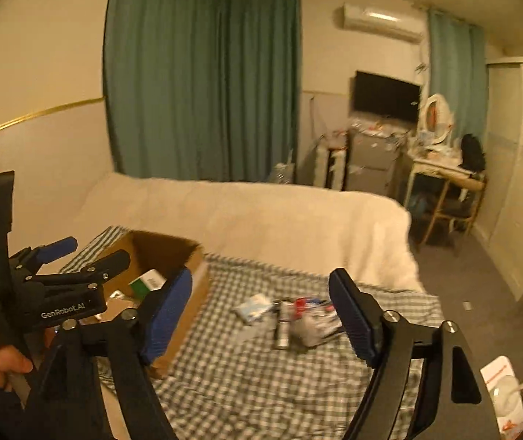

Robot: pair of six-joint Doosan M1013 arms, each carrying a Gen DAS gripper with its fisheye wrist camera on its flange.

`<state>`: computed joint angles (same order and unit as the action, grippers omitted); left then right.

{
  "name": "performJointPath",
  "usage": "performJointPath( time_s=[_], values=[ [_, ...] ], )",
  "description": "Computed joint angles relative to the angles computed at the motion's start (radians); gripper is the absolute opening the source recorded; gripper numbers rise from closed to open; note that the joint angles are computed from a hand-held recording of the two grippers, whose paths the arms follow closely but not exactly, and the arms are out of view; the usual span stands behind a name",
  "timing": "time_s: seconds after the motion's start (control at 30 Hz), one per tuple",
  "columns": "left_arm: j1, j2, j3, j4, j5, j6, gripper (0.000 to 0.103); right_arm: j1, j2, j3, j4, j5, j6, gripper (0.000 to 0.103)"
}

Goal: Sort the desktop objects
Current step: 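Carry the carton and white bottle over the cardboard box and release both, then grasp the white toothpaste tube with the left gripper while the right grasps the printed snack bag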

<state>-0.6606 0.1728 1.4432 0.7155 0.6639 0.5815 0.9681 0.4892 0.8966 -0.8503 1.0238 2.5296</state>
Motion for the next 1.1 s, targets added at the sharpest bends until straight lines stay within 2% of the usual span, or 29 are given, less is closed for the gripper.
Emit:
performJointPath(
  time_s=[0.13, 0.3, 0.43, 0.6, 0.7, 0.83, 0.93, 1.03, 1.07, 1.1],
  values=[
    [-0.023, 0.055, -0.023, -0.040, 0.008, 0.037, 0.103, -0.013, -0.059, 0.111, -0.055, -0.017, 0.087, 0.086],
    [-0.034, 0.139, -0.040, -0.116, 0.001, 0.101, 0.103, -0.055, -0.088, 0.215, -0.022, -0.069, 0.162, 0.086],
    [-0.031, 0.208, -0.056, -0.185, 0.012, 0.139, 0.103, -0.097, -0.089, 0.293, 0.014, -0.122, 0.211, 0.086],
    [-0.027, 0.297, -0.093, -0.181, 0.018, 0.153, 0.103, -0.159, -0.078, 0.364, 0.099, -0.210, 0.245, 0.086],
    [-0.015, 0.335, -0.115, -0.188, 0.006, 0.165, 0.103, -0.198, -0.043, 0.363, 0.186, -0.257, 0.234, 0.086],
    [0.006, 0.367, -0.127, -0.194, -0.061, 0.147, 0.103, -0.253, 0.032, 0.321, 0.320, -0.326, 0.198, 0.086],
    [0.019, 0.387, -0.145, -0.246, -0.095, 0.171, 0.103, -0.281, 0.076, 0.290, 0.371, -0.380, 0.229, 0.086],
    [0.020, 0.403, -0.165, -0.257, -0.110, 0.186, 0.102, -0.305, 0.109, 0.257, 0.459, -0.394, 0.190, 0.086],
    [0.019, 0.406, -0.166, -0.254, -0.115, 0.193, 0.102, -0.315, 0.115, 0.258, 0.507, -0.410, 0.147, 0.076],
    [0.017, 0.407, -0.165, -0.253, -0.126, 0.203, 0.101, -0.322, 0.111, 0.273, 0.539, -0.450, 0.118, 0.059]
  ],
)
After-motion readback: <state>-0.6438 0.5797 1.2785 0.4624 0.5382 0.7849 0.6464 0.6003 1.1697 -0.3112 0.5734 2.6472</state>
